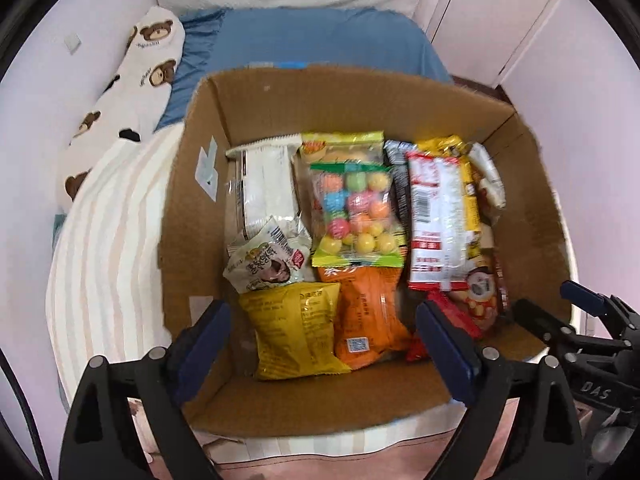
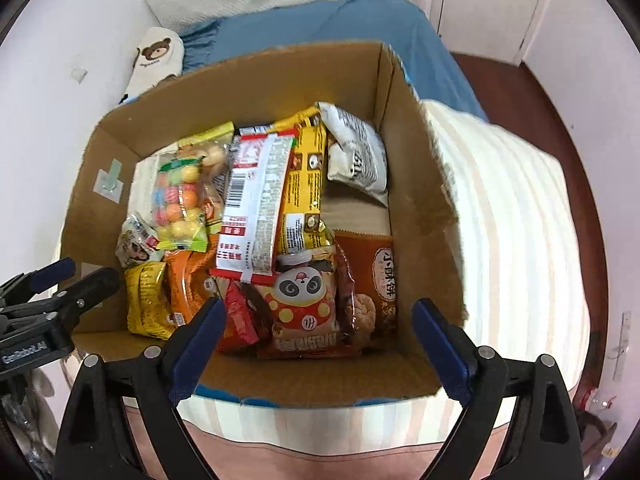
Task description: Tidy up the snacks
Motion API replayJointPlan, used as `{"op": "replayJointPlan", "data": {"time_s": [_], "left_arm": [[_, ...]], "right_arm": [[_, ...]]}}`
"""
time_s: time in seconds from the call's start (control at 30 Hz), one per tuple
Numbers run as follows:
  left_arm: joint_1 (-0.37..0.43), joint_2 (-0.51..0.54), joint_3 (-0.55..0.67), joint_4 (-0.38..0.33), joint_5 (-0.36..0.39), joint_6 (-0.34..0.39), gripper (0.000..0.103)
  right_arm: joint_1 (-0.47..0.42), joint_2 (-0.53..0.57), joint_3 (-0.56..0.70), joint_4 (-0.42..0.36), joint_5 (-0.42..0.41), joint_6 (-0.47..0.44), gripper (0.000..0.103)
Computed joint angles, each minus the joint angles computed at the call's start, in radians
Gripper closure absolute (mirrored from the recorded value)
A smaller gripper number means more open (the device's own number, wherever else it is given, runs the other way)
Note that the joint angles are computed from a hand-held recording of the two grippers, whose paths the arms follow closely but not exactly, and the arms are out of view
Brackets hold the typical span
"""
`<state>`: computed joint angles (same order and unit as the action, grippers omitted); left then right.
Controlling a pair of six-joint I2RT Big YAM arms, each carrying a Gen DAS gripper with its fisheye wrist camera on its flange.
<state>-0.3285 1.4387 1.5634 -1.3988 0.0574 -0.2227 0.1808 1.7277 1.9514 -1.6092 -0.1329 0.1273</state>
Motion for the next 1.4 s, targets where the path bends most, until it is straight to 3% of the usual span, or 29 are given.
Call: {"op": "replayJointPlan", "data": {"time_s": [0.33,0.5,0.9,1.2,1.4], "left_arm": [[-0.069,-0.202,-0.026,0.056,-0.119,-0.059,0.009],[-0.139,-0.290,-0.020,0.016,-0.245,-0.098,0.009],[-0.321,-0.483,-0.031,-0.105,-0.409,-0.222,0.009],[-0.494,-0.540,0.025,-0.216,-0.561,-0.382,0.009],[-0.587,-0.542,0.065,-0.277,-0.657,-0.451,0.009]], "right_arm": [[0.006,-0.189,-0.079,0.091,0.033,0.006,0.007],[-0.002,-0.290,-0.083,0.107,0.064,0.008,0.005],[0.056,-0.514,-0.041,0.078,0.140,0.021,0.002],[0.130,-0.591,0.040,0.004,0.226,0.045,0.001],[0.167,-0.606,0.095,-0.027,0.281,0.046,0.001]]}}
